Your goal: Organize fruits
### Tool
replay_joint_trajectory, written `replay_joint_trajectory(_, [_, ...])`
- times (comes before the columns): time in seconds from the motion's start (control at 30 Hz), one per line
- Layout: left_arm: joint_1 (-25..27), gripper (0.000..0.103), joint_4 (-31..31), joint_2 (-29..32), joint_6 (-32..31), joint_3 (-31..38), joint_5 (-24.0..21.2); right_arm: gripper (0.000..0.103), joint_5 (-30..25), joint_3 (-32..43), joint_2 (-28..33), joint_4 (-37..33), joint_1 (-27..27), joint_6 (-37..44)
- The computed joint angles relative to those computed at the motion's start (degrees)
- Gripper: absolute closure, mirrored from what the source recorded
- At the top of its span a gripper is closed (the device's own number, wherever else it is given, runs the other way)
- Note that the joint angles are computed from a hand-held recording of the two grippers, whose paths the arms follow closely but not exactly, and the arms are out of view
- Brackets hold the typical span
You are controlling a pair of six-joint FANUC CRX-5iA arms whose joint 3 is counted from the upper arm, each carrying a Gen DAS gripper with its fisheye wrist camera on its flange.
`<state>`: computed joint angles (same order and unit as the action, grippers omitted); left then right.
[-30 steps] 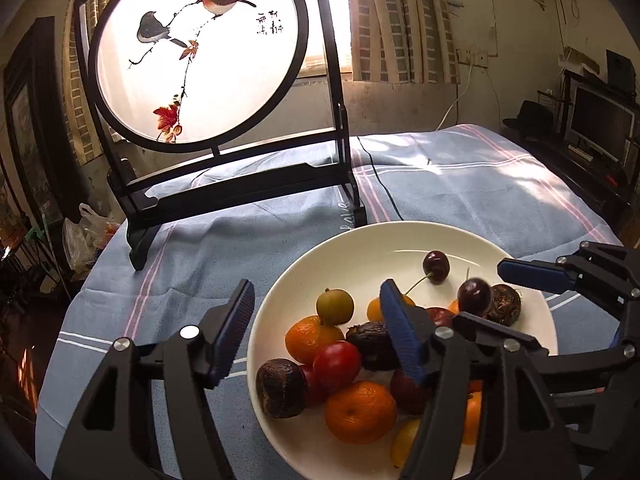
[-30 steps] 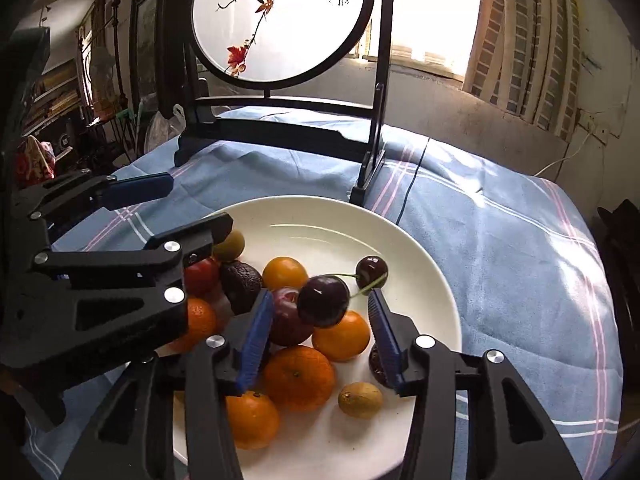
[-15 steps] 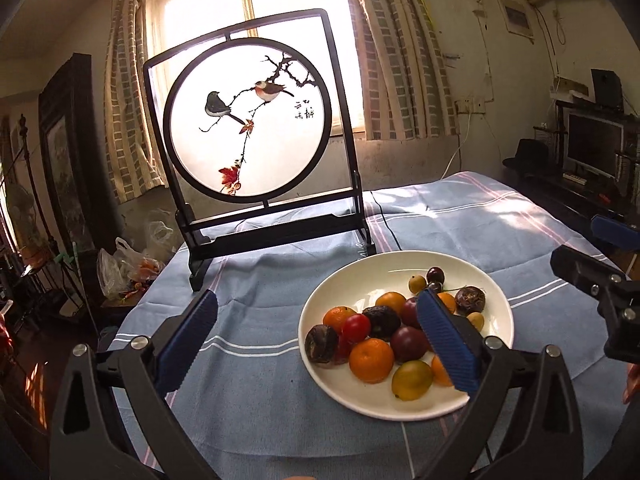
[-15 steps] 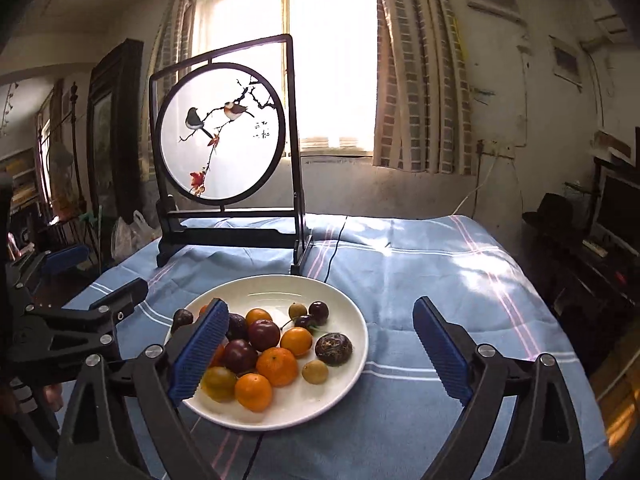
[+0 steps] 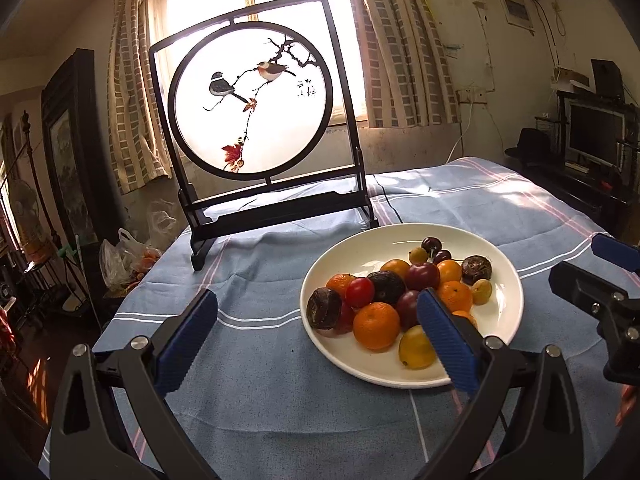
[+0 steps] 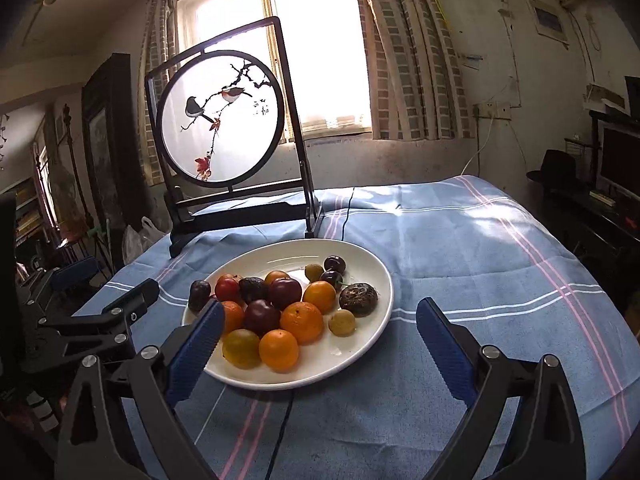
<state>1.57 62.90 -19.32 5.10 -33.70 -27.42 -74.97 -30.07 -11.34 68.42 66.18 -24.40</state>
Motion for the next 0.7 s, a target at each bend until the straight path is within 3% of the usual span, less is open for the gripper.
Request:
replay_joint_trajectory(0.27, [2.5, 0.005, -2.8, 0.4, 4.2, 1.0, -4.5, 0.006, -0.2, 0.9, 1.7, 1.7, 0.9, 4.1])
replay_joint_trajectory(0.37, [2.5, 0.005, -2.6, 0.5, 5.2, 1.0, -3.6, 0.006, -1.5, 1.6, 2.7, 1.3, 1.1, 5.8])
replay_joint_trajectory(0.6, [0.4, 0.005, -4.6, 1.1, 9.1, 0.7, 4.6, 0.006, -2.1, 1.5, 2.5, 1.6, 1.3, 5.1])
replay_joint_trajectory(0.7, [1.0, 0.005, -7.0, 1.9, 11.3, 1.5, 3.6, 0.006, -2.0, 1.6, 2.6, 1.2, 1.4, 5.5])
